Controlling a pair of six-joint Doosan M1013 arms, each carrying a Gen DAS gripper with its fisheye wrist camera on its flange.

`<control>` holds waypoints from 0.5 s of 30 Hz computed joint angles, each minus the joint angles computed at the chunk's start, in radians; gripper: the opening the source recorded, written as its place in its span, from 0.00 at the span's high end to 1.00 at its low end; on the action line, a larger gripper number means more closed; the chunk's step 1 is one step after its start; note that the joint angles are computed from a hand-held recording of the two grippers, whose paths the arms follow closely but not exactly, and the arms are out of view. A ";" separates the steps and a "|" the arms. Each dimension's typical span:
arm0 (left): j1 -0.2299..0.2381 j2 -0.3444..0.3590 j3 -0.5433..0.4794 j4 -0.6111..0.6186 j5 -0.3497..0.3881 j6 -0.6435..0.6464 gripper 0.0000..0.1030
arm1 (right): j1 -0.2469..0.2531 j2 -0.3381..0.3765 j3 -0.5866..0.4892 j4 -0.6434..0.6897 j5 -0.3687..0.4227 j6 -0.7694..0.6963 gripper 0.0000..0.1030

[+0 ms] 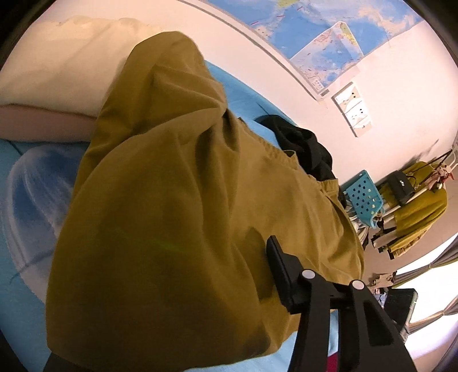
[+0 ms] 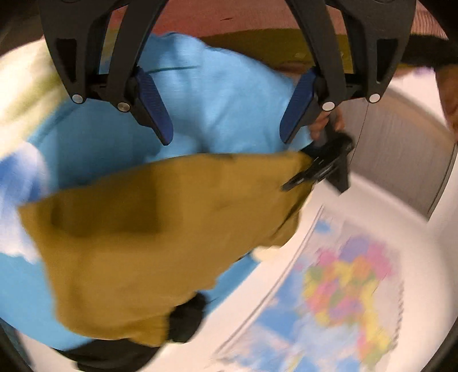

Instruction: Fold large clothes

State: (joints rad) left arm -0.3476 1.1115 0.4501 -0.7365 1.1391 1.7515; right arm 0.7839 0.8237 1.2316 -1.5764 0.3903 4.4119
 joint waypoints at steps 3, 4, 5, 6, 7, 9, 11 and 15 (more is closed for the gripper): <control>0.006 0.006 -0.022 -0.028 0.030 0.014 0.52 | 0.001 0.022 -0.055 0.248 0.080 -0.218 0.25; 0.008 0.006 -0.024 -0.037 0.036 0.022 0.52 | 0.001 0.026 -0.067 0.277 0.099 -0.246 0.23; 0.010 0.005 -0.026 -0.047 0.041 0.026 0.52 | 0.002 0.033 -0.080 0.280 0.136 -0.241 0.22; 0.012 0.005 -0.027 -0.052 0.044 0.030 0.52 | 0.003 0.044 -0.103 0.303 0.175 -0.263 0.21; 0.012 0.006 -0.029 -0.055 0.047 0.034 0.52 | 0.004 0.056 -0.128 0.341 0.216 -0.302 0.21; 0.012 0.005 -0.028 -0.053 0.049 0.043 0.52 | 0.004 0.077 -0.166 0.356 0.276 -0.315 0.20; 0.011 0.009 -0.029 -0.042 0.052 0.047 0.51 | 0.001 0.090 -0.190 0.355 0.307 -0.316 0.15; 0.000 0.014 -0.032 0.022 0.045 0.032 0.49 | -0.005 0.098 -0.185 0.229 0.320 -0.178 0.15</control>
